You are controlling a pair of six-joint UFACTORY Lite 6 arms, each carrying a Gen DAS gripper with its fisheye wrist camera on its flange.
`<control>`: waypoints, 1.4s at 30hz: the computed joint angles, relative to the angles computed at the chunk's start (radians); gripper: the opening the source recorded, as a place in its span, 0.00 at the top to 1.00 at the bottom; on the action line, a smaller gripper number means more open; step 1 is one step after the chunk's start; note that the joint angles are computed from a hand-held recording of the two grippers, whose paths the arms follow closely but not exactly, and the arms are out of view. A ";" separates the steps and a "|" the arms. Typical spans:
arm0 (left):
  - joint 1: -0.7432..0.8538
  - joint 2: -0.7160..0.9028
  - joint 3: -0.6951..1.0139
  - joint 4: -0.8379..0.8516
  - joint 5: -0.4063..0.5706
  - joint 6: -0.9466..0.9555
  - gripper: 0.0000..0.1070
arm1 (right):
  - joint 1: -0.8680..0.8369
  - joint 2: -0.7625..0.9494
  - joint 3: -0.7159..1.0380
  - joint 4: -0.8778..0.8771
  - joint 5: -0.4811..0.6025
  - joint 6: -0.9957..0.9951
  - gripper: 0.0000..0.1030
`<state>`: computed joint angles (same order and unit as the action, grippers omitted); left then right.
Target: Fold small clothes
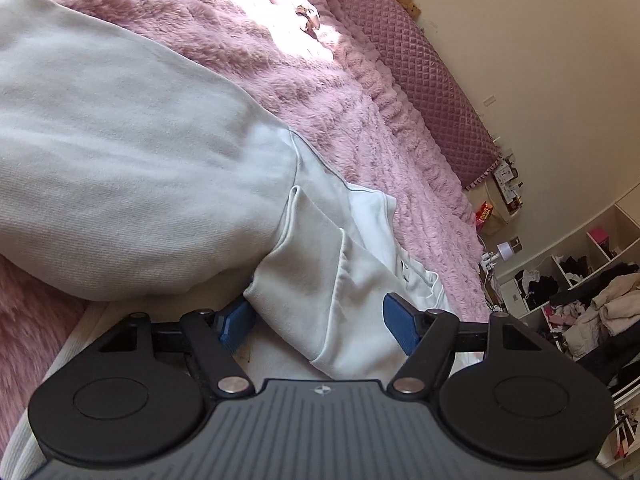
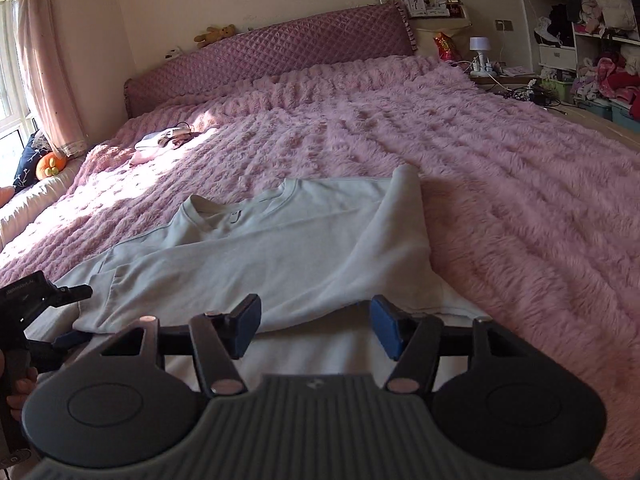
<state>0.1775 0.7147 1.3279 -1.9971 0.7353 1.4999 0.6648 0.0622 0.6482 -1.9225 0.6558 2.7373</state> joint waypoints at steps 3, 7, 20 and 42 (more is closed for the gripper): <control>0.003 0.029 0.032 -0.010 0.035 -0.041 0.76 | 0.000 0.087 0.055 0.155 0.038 -0.200 0.44; 0.008 -0.067 -0.087 -0.158 0.099 0.156 0.95 | 0.017 0.230 0.163 0.368 0.143 -0.493 0.44; -0.013 -0.133 -0.222 -0.342 -0.091 0.316 0.95 | -0.005 0.437 0.312 0.383 0.257 -0.655 0.48; -0.017 -0.117 -0.201 -0.459 -0.094 0.408 0.94 | 0.056 0.422 0.365 0.485 0.260 -0.730 0.42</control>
<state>0.1603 0.5979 1.1270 -2.4559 0.6412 1.9078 0.7213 0.4846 1.0136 -1.4378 0.9159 2.0071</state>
